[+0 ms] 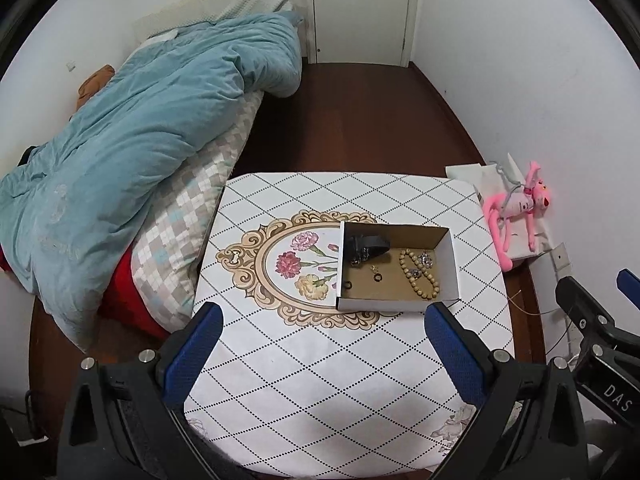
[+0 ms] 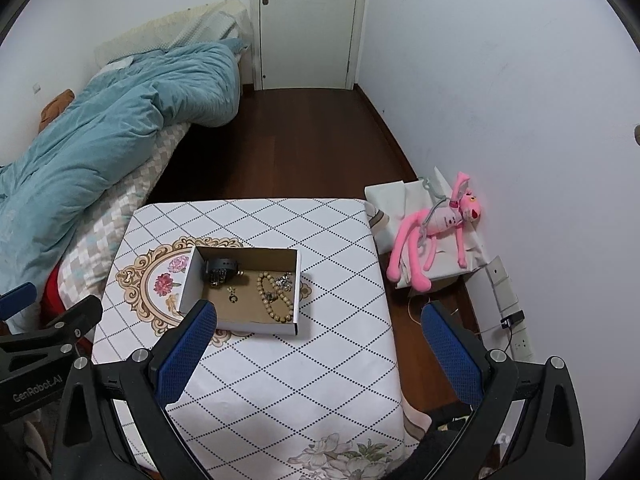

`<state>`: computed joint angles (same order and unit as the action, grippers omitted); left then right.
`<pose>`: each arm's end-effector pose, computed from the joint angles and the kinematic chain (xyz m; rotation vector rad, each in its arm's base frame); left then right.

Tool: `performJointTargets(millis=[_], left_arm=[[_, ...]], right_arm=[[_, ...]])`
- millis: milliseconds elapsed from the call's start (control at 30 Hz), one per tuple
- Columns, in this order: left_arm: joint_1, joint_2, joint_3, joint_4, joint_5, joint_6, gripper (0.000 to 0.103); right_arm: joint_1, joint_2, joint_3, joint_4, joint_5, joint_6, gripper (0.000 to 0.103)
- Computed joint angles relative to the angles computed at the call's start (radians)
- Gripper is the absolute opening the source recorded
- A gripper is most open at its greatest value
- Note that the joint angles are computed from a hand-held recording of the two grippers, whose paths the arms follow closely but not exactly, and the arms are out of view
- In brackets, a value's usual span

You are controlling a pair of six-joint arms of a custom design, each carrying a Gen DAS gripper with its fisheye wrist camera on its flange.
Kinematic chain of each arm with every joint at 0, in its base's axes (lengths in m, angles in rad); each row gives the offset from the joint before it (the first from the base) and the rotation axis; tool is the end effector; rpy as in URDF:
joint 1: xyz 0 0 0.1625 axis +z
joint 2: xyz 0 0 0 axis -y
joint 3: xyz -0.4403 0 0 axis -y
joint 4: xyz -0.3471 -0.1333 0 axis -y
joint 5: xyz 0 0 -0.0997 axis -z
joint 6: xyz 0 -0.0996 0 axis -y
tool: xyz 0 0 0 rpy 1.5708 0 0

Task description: Organize jewelry

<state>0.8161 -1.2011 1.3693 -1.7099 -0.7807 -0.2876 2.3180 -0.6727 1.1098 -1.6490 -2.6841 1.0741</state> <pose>-0.2616 -0.5761 0.4420 0.5700 2.3330 -0.4683 0.5329 -0.5106 0.2137 -0.1066 -2.0868 0.7897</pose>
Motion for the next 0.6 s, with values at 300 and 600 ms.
performJointTargets(millis=[300, 600], left_arm=[[0.002, 0.005, 0.000, 0.015, -0.006, -0.001, 0.103], [0.003, 0.004, 0.005, 0.017, -0.009, 0.000, 0.103]], right_arm=[[-0.012, -0.005, 0.012, -0.007, 0.019, -0.007, 0.103], [-0.014, -0.009, 0.022, -0.016, 0.028, -0.014, 0.103]])
